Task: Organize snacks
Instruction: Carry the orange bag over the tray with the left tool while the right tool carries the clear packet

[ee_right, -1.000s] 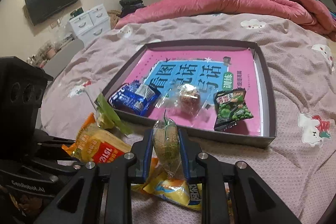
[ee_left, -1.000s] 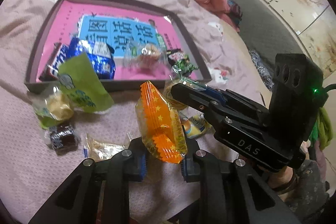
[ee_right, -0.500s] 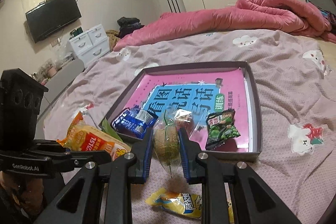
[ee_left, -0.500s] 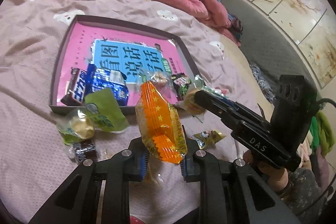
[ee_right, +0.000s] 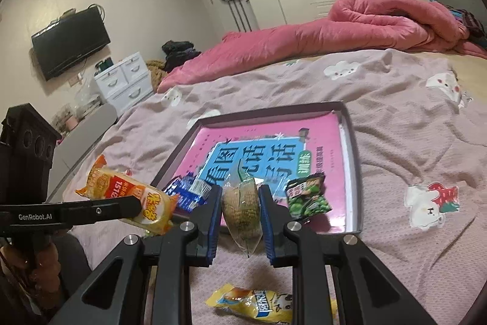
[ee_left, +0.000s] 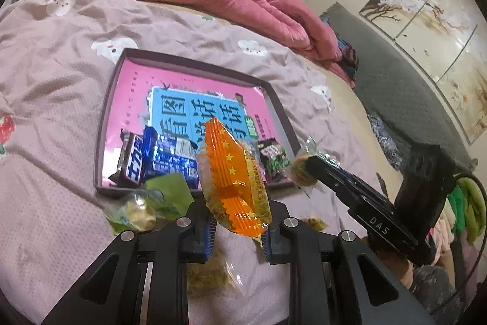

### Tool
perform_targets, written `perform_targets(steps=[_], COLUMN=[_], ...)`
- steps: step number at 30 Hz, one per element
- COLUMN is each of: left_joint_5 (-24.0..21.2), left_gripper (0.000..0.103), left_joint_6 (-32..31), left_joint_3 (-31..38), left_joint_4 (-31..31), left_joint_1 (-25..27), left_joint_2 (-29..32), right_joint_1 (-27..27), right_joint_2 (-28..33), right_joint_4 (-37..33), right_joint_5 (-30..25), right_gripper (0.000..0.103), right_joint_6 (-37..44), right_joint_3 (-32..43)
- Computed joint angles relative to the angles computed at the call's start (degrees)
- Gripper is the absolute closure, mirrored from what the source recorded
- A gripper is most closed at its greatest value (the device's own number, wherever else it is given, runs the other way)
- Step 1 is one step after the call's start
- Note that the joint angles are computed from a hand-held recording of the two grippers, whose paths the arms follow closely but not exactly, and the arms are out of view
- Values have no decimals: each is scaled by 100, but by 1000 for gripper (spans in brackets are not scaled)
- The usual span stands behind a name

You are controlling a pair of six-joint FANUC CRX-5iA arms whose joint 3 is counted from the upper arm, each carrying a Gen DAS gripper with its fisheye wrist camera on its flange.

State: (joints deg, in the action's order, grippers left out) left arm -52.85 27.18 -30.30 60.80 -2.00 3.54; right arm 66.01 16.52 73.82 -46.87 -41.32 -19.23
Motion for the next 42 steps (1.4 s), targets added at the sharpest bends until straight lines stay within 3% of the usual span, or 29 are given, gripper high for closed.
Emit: perform_targets(steps=[15, 42], left_joint_5=[241, 389], left_gripper=[79, 79], left_joint_6=[-3, 295], left_joint_3=[221, 678], left_joint_4=[276, -150], left_joint_1=[-253, -526], left_joint_2=[248, 933], right_joint_1=[30, -208], right_joint_2=[-71, 26], right_joint_4=[-46, 79], right_joint_5=[-418, -134], right_gripper=[79, 79], right_joint_6=[-456, -868], right_joint_3=[-109, -138])
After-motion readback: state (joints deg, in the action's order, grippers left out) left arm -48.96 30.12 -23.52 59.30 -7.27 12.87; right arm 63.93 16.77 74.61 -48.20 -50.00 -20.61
